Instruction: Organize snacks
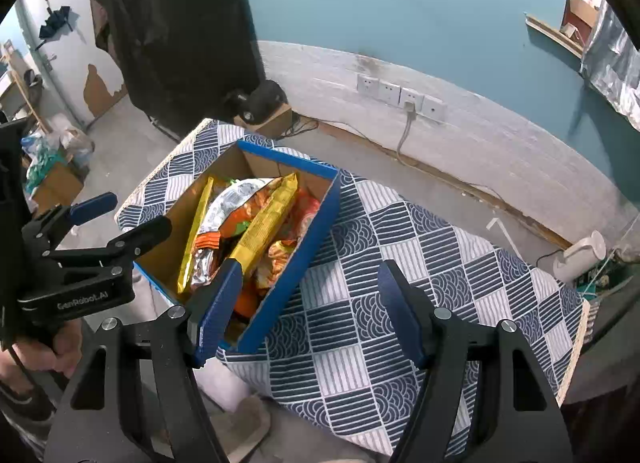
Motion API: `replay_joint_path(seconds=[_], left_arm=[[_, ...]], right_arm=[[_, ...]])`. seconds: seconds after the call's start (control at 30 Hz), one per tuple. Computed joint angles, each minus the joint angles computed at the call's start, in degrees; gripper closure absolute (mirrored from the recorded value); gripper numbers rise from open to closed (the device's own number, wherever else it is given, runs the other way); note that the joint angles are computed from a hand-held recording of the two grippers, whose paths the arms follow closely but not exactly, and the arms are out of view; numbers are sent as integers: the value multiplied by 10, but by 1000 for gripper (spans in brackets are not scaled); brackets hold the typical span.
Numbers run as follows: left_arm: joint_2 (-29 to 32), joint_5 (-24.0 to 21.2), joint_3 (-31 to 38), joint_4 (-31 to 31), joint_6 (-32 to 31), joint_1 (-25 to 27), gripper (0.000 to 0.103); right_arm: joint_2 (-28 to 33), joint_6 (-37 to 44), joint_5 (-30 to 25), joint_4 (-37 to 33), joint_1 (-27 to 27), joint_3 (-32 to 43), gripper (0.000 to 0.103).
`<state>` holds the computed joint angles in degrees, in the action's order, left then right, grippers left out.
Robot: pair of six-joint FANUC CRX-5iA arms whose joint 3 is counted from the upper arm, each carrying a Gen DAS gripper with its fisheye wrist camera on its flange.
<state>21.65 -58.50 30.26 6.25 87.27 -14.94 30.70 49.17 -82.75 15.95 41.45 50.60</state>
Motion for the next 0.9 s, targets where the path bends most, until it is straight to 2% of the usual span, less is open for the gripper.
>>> replay_joint_path(seconds=[0.37, 0.53, 0.9], left_arm=[[1, -1, 5, -15, 4, -5, 9], [8, -22, 22, -38, 23, -10, 9], [7, -26, 20, -29, 23, -6, 9]], right_arm=[[2, 5, -2, -6, 3, 2, 32], [2, 4, -3, -6, 3, 3, 32], [10, 5, -11, -6, 7, 16, 32]])
